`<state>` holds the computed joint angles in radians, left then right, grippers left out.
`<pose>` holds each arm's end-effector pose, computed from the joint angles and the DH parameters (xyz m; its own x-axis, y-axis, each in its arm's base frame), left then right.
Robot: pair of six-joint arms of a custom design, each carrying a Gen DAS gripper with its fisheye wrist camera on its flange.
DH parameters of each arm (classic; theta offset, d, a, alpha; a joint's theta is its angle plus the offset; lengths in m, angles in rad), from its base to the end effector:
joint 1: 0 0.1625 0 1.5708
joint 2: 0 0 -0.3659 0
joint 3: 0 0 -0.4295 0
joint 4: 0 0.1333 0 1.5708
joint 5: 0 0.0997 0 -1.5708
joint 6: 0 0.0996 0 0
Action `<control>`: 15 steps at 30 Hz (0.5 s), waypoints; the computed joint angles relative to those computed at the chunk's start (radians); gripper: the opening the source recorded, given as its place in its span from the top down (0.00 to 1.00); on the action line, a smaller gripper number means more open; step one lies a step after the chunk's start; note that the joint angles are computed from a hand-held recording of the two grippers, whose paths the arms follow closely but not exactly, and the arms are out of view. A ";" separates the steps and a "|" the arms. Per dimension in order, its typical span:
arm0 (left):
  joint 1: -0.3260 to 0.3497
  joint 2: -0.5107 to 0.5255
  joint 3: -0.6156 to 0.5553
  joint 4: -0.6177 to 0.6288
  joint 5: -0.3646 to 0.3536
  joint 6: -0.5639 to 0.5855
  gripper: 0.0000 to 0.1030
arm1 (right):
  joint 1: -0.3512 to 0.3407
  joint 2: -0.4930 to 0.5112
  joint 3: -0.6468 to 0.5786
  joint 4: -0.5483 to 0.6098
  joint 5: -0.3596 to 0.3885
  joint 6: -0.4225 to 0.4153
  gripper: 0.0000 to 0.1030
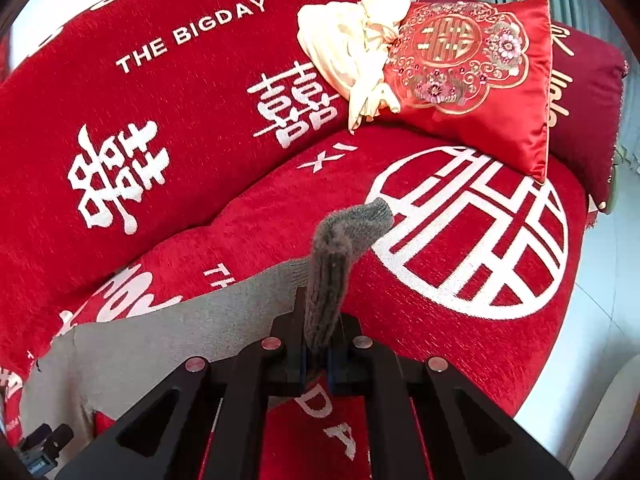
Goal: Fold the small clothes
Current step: 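Lift the grasped sleeve with the right gripper toward the sweater body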
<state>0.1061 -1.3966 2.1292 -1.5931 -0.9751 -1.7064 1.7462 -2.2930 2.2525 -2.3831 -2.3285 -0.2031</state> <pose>-0.3822 -0.2310 0.1081 -0.7843 -0.1961 -0.5886 0.1717 0.8431 -0.5096 0.1175 -0.2913 0.4819 -0.7659 0.2444 0.5947 -0.2749 0.7117 -0.6464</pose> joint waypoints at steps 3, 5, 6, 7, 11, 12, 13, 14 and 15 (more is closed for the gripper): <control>-0.010 -0.035 0.021 0.023 -0.014 -0.023 0.00 | 0.025 0.002 0.000 0.006 -0.023 0.022 0.93; -0.013 -0.062 0.038 0.048 -0.031 -0.048 0.00 | 0.048 0.006 -0.003 0.011 -0.042 0.037 0.93; -0.014 -0.076 0.047 0.056 -0.040 -0.059 0.00 | 0.054 0.008 -0.005 0.012 -0.048 0.041 0.93; -0.016 -0.095 0.061 0.063 -0.049 -0.073 0.00 | 0.066 0.012 -0.007 0.013 -0.058 0.049 0.93; -0.034 -0.154 0.100 0.091 -0.069 -0.122 0.00 | 0.112 0.026 -0.014 0.018 -0.087 0.077 0.93; -0.040 -0.164 0.105 0.101 -0.071 -0.131 0.00 | 0.126 0.031 -0.015 0.021 -0.096 0.083 0.93; -0.047 -0.178 0.112 0.111 -0.073 -0.141 0.00 | 0.140 0.037 -0.016 0.026 -0.104 0.091 0.93; -0.053 -0.189 0.118 0.118 -0.075 -0.148 0.00 | 0.154 0.041 -0.017 0.031 -0.112 0.099 0.93; -0.060 -0.198 0.123 0.125 -0.076 -0.155 0.00 | 0.166 0.045 -0.018 0.034 -0.119 0.106 0.93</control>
<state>0.0466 -1.5949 2.2517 -1.4685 -1.0512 -1.8612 1.9118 -2.2481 2.2347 -2.3488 -2.4474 -0.0973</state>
